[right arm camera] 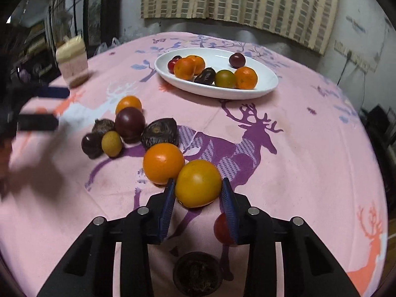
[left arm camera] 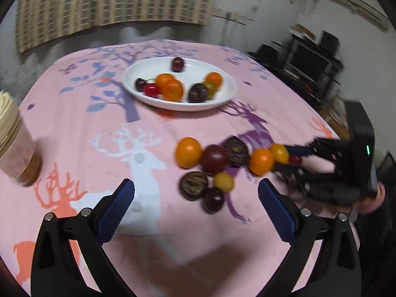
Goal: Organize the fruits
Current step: 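Grasp a yellow tomato with the right gripper while the left gripper grasps a dark cherry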
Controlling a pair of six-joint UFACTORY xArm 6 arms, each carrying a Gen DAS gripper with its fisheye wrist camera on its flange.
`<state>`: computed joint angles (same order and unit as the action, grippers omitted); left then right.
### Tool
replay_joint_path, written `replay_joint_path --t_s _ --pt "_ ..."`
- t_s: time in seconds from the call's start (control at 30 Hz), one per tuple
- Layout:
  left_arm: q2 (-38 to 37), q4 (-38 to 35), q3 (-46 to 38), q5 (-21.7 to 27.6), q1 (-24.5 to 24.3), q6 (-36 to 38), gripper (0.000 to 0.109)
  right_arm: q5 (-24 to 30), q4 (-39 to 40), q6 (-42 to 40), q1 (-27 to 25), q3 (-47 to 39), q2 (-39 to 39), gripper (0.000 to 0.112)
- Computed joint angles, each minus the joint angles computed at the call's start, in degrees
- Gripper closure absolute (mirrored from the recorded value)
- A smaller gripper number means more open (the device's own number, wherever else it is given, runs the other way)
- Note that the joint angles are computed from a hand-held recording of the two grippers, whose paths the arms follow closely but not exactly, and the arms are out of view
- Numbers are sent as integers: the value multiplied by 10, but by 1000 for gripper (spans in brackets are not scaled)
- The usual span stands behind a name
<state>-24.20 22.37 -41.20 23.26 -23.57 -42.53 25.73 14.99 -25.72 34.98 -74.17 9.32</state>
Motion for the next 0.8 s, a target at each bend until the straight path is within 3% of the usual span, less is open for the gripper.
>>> replay_joint_path --t_s 0.07,0.1,0.13,0.23,0.4,0.63,0.8 --pt "9 28 -8 8 -16 3 11 15 52 -18 -6 -9 0 74" --pt "16 25 -13 12 -24 17 16 25 88 -33 -10 -14 -1 74" --pt "22 16 -16 16 -29 30 31 29 105 -40 -11 -15 -2 74" --pt "42 -42 -27 28 -36 86 53 18 113 -43 -11 -9 -8 74" --pt "54 -61 -29 40 -34 88 60 13 118 -53 -6 -4 -14 74" --pt "70 -37 -35 48 -34 69 79 5 114 -53 -3 4 -23 74" --pt "77 -38 -37 44 -31 66 79 1 112 -52 -2 8 -27 74"
